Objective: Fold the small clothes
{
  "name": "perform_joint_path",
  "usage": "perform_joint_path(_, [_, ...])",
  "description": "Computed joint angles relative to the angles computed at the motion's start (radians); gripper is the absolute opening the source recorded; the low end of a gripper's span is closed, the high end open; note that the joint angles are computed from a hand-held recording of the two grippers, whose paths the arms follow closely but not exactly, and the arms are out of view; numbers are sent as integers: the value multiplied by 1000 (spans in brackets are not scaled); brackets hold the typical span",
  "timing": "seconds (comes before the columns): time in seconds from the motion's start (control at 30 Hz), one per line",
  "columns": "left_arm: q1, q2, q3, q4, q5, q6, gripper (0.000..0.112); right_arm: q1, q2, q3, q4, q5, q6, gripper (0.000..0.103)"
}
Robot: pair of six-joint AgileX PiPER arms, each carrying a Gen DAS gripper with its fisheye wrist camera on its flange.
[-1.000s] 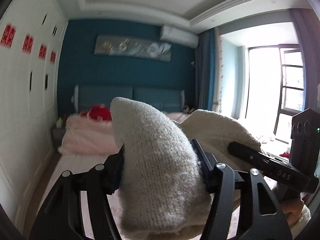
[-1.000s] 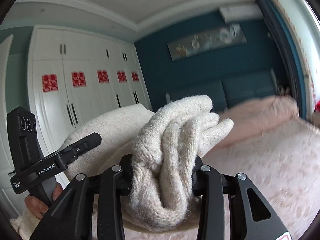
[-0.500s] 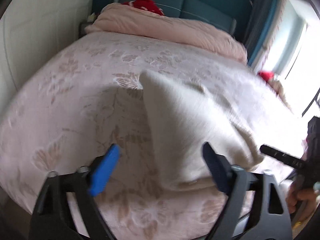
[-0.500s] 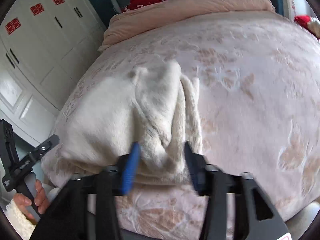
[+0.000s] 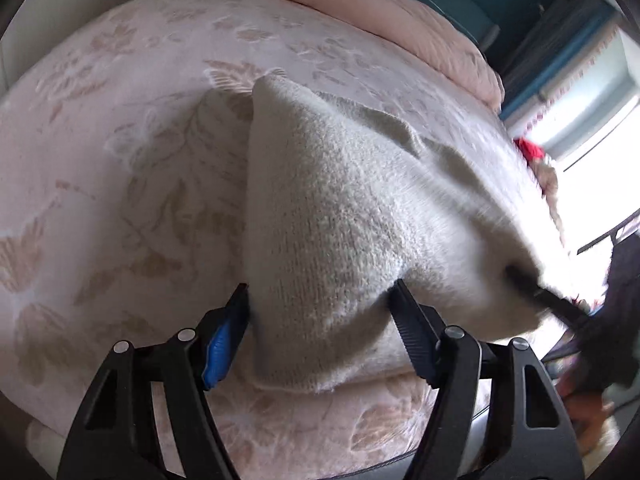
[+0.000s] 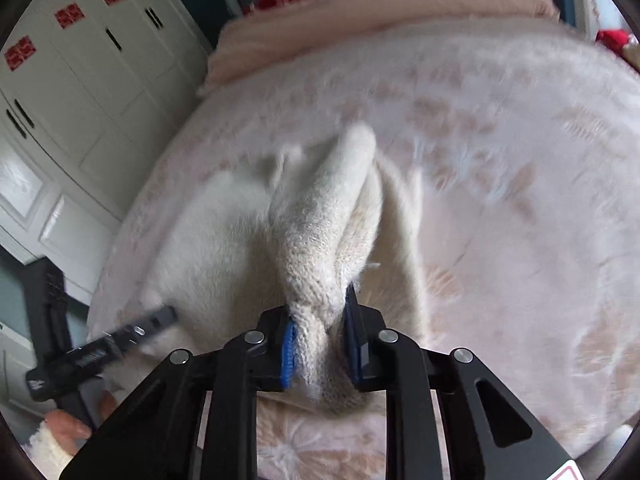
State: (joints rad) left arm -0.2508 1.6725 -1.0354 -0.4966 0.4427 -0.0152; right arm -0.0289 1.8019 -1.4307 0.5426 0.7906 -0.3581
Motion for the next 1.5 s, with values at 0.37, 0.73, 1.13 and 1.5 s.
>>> perform_joint_path(0.37, [-115,21,-11,411,-7,-395,76,31,12,-6,-161,3,119,33])
perform_joint_path(0.73, [-178,34,-64,631,81,-612,76,121,115,-24,-235,-44,125,10])
perform_joint_path(1.13, [-397,-59,-104,992,299,-923,83,4,-134,122,-165,-22,132,20])
perform_joint_path(1.5, [-635,-132,-77,1219,474,-1246,95,-11,-379,433,-223,-147,131,39])
